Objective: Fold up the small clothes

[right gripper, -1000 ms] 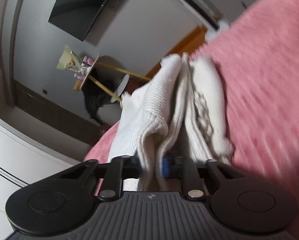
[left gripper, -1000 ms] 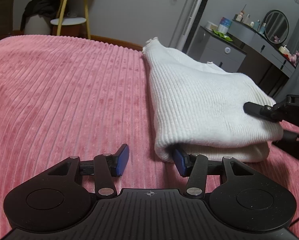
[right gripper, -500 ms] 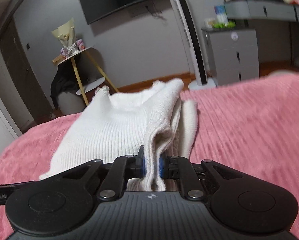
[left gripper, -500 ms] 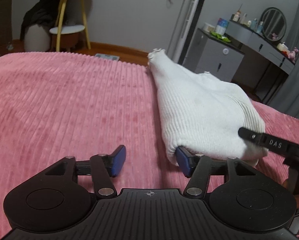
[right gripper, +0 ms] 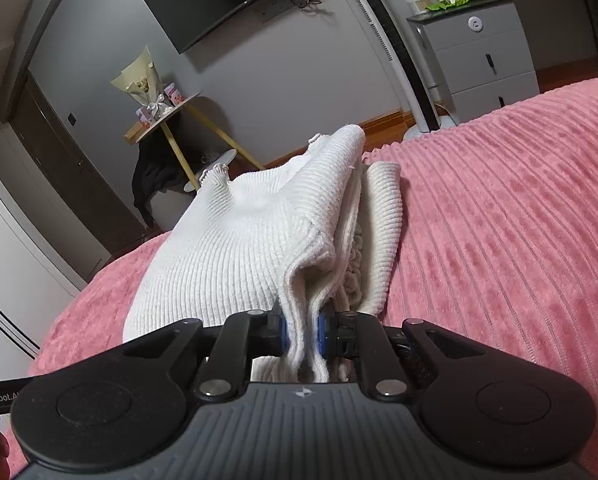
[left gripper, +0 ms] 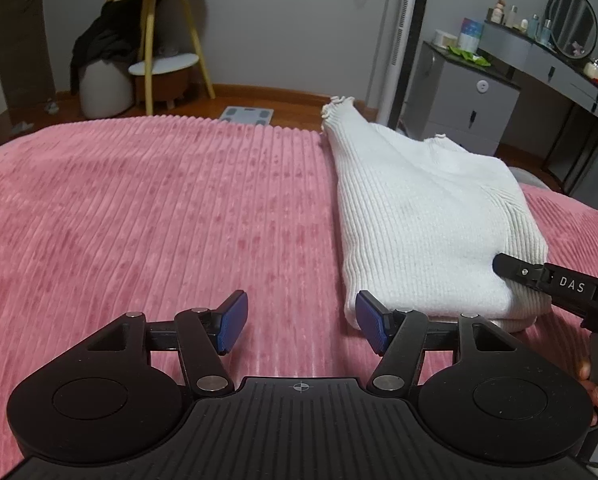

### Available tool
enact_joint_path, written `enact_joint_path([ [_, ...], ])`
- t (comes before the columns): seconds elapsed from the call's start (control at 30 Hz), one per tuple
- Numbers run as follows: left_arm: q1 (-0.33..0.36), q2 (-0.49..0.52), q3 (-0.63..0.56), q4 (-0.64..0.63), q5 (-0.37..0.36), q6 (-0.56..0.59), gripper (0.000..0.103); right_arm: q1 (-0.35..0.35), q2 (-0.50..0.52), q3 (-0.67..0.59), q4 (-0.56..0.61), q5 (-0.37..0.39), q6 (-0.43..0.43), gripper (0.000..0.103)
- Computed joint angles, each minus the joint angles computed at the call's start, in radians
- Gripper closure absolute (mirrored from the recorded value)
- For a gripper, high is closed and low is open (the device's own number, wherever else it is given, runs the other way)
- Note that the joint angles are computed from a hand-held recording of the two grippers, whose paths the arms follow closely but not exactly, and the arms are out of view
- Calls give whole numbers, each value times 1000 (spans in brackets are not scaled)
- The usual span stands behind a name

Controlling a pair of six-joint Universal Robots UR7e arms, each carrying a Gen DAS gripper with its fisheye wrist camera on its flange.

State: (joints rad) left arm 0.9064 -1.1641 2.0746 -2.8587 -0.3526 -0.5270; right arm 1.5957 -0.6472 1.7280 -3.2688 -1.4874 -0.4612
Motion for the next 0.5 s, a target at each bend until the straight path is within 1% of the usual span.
enact_joint_path([
  [0.07,-5,-5,-5,29,8,-14,38,-3,-12,-2,30,13,29,90],
  [0.1,-9,-7,-5,27,14,-8,36,-5,-25,-2,53,27,51,86],
  [0.13,-11,-9,-6,18,15,0,34,-6,-35,0,60,37,66,85],
  [0.17,-11,-12,-9,8,12,6,32,-6,-43,5,44,47,72,83],
  [0.2,-8,-13,-13,-3,7,14,32,-8,-48,14,12,59,72,76],
  [0.27,4,-6,-31,-47,-17,52,32,-8,-48,32,-81,66,77,68],
  [0.33,26,13,-58,-106,-62,112,32,-11,-37,38,-141,69,76,68],
  [0.37,38,26,-78,-120,-82,129,32,-11,-30,35,-151,67,79,68],
  [0.43,67,52,-120,-143,-138,161,32,-10,-19,22,-124,65,81,69],
  [0.47,82,63,-141,-149,-170,169,32,-8,-14,16,-107,59,80,73],
  [0.5,98,74,-161,-157,-200,177,33,-7,-11,14,-99,58,74,73],
])
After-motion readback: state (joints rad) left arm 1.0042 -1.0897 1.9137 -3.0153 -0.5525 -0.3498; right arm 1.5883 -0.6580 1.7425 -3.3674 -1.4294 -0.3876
